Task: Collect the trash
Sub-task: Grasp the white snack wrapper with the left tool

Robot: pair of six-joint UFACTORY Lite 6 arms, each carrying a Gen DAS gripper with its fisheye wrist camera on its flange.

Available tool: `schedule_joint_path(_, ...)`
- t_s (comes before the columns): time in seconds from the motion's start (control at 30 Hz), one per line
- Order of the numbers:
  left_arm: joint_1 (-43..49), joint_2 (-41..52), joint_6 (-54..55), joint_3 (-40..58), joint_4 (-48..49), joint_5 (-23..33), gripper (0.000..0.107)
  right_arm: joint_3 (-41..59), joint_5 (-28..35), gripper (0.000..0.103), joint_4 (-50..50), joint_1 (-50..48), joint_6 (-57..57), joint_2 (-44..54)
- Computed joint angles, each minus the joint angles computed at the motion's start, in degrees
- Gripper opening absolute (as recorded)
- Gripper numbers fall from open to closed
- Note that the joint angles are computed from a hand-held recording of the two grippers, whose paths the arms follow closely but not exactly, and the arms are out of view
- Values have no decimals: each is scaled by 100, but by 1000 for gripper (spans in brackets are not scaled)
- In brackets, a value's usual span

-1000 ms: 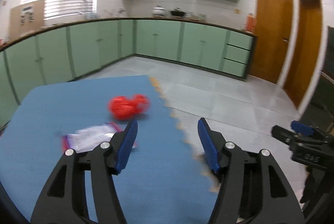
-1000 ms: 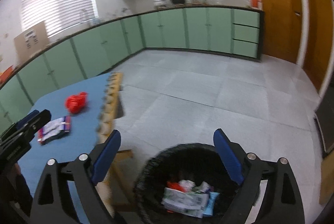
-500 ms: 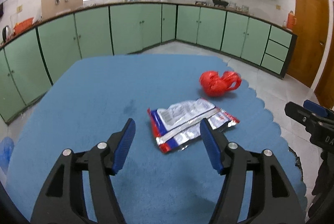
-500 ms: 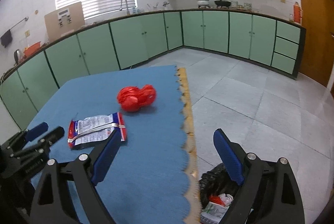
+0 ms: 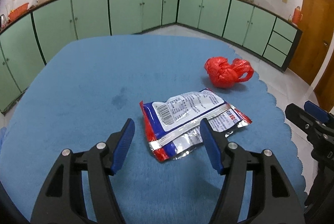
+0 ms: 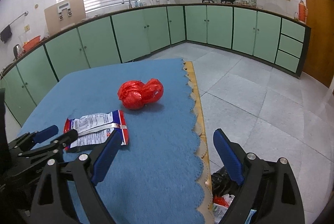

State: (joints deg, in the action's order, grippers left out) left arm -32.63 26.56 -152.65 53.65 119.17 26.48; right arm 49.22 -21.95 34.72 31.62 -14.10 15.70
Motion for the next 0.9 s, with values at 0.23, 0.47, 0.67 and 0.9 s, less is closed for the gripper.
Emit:
schedule_joint_path(0.23, 261, 359, -255, 390, 347, -677, 63, 128, 50, 88, -324, -115, 265, 199)
schedule_joint_path(0.47, 172, 397, -216, 462, 241, -685, 25, 208, 63, 88, -309, -111, 237, 302)
schedule_joint_path(0.67, 15, 155, -391, 213, 201, -311, 18, 246, 89, 88, -283, -101, 193, 322)
schedule_joint_path(0.9, 9, -471, -735, -439, 313, 190, 15, 587, 158, 86, -324, -96, 176, 495)
